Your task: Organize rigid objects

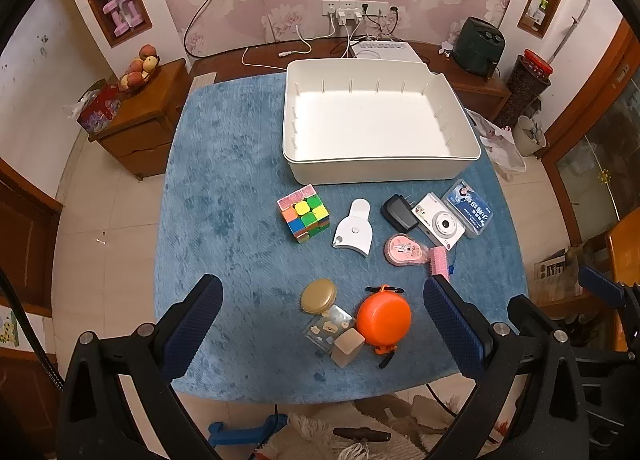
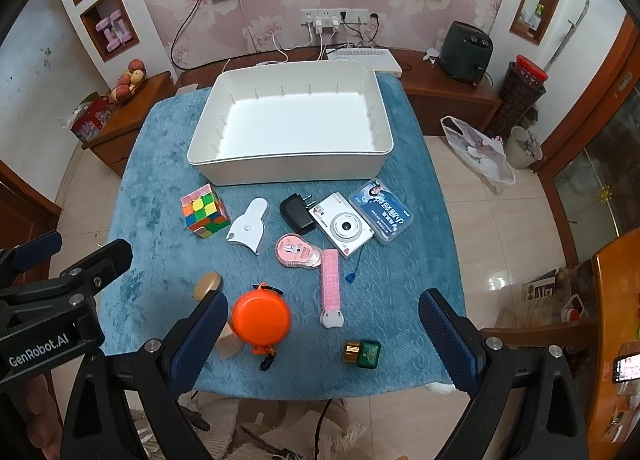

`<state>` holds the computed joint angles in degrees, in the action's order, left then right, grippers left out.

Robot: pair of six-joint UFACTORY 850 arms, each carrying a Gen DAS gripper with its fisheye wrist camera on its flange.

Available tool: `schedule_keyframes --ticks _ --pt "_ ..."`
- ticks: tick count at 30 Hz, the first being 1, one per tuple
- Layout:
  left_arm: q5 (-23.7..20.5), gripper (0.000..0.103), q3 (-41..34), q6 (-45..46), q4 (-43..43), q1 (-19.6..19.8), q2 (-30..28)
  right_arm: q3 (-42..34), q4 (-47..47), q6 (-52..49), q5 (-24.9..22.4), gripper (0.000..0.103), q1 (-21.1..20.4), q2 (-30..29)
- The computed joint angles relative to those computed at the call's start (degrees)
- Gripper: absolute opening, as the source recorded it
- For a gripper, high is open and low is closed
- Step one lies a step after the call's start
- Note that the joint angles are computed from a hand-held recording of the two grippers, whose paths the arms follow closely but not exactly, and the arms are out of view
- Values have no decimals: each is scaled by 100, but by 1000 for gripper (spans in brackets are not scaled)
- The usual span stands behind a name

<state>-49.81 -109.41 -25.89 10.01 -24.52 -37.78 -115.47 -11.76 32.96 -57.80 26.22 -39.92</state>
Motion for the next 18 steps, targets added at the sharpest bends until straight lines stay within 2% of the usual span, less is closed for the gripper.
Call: schedule_keyframes --ticks 18 --pt "-245 101 18 -651 139 10 -155 789 219 -316 363 97 -269 288"
